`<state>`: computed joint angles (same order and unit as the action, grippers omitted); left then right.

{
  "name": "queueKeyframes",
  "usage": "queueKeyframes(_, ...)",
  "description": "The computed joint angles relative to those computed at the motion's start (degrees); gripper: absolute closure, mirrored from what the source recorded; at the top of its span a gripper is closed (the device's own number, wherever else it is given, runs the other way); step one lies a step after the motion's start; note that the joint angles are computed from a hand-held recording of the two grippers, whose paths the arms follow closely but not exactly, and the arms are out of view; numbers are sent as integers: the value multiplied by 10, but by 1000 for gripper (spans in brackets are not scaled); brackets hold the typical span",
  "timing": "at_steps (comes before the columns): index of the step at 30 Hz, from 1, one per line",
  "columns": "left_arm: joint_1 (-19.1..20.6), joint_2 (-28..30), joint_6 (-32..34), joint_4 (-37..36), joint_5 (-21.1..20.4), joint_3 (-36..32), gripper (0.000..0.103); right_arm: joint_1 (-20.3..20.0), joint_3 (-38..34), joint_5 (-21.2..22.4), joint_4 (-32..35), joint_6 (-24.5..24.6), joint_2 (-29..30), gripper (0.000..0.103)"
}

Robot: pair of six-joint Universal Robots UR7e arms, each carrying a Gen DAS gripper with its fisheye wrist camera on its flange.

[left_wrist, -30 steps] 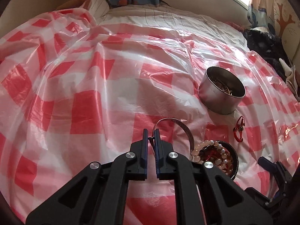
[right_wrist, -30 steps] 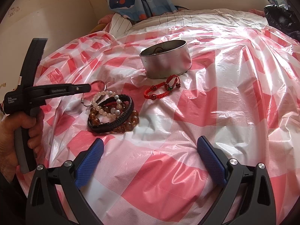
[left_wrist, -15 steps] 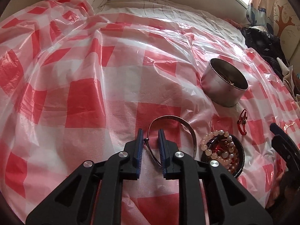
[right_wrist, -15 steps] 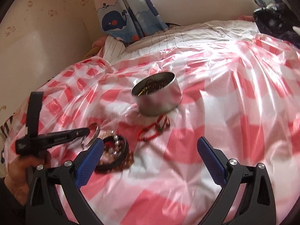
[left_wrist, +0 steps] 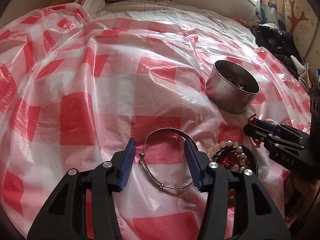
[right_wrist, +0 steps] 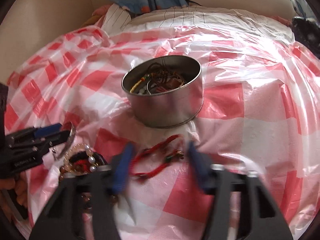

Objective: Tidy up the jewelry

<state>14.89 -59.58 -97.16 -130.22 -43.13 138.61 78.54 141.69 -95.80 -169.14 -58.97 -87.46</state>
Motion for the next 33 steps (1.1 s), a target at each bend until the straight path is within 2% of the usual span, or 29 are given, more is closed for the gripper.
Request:
queueKeyframes(1, -1, -1, -1, -3, 0, 2, 55, -4, -1, 3, 14, -1, -7, 83)
queueKeyframes(2, -1, -1, -1, -5, 1, 3, 55, -6, -1, 5, 21, -1, -14, 87)
queueKeyframes(9, -2, 0, -2, -3, 1, 3, 55, -54, 20, 50, 82, -15, -105, 88)
queueKeyframes(13, -3, 2, -4, 10, 1, -2, 55, -63, 23, 42, 79, -8, -103, 88)
queueKeyframes(15, -3, 3, -5, 11, 1, -3, 55, -65, 26, 44, 70, -6, -101, 81)
queueKeyframes(18, -3, 3, -4, 10, 1, -2, 54, -65, 35, 48, 40, -15, -100, 49)
queueKeyframes(26, -6, 1, -10, 13, 2, -2, 51, -59, 44, 33, 6, -29, -85, 47)
queueKeyframes(31, -22, -22, -74, 63, 17, 4, 51, -59, 45, 32, 1, -32, -83, 46)
queueKeyframes(33, -22, -26, -79, 67, 16, 6, 51, -58, 47, 30, -3, -33, -82, 45)
